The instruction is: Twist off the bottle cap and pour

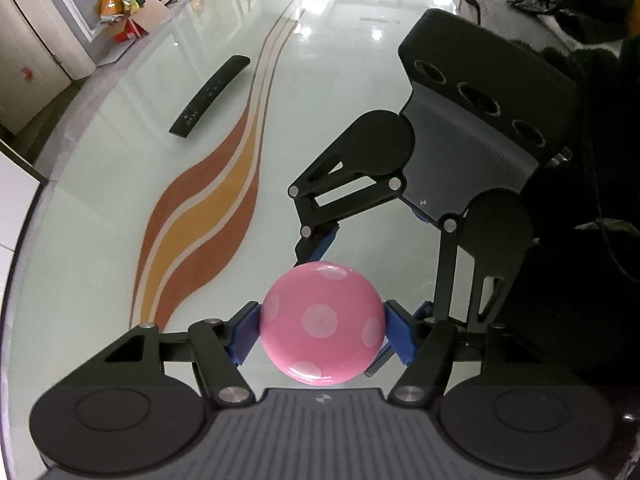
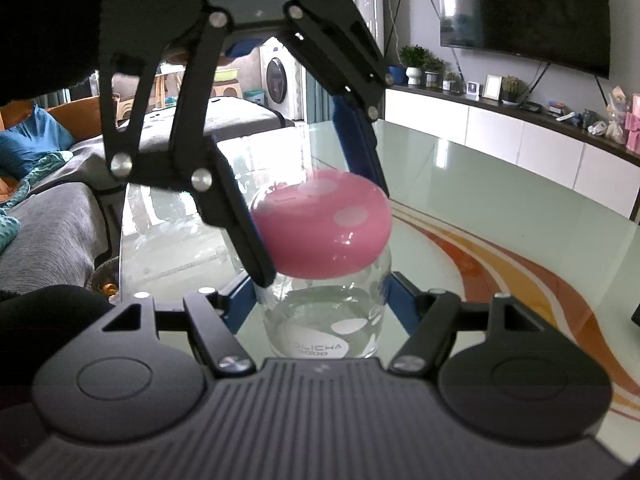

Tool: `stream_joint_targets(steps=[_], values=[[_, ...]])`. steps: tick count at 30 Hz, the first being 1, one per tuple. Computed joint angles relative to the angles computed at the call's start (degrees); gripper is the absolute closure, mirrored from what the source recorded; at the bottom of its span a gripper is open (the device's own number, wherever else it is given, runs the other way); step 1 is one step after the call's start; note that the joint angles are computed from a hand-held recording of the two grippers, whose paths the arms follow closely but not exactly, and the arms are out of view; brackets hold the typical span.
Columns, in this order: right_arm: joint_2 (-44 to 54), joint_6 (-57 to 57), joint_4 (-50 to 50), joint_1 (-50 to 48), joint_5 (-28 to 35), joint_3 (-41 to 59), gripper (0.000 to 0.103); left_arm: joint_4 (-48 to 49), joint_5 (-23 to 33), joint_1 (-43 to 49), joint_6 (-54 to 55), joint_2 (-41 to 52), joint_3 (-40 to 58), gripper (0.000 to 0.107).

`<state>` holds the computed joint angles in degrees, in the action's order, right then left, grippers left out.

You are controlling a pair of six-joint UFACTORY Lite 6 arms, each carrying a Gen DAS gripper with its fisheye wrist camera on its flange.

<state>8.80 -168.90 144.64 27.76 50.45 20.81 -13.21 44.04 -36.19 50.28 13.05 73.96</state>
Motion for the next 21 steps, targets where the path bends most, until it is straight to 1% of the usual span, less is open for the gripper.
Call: stream_joint_targets(steps=[7,14,21], values=[[-0.2,-0.3,2.5,0.9,0.1,-0.7,0.032,2.7,-0.8,-1.4,-6.4,-0.3,-0.3,0.039],[-0.4,-2.0,7.7,2.9,0.8,-1.8,0.032,5.9,0.1,-2.8,-13.4,1.3,1.9,0.039],[-1.9,-4.6,17.5,7.8,0.6,-3.6,0.033,8.5,-0.1,-3.6,-20.1,1.5,2.2,0.039]])
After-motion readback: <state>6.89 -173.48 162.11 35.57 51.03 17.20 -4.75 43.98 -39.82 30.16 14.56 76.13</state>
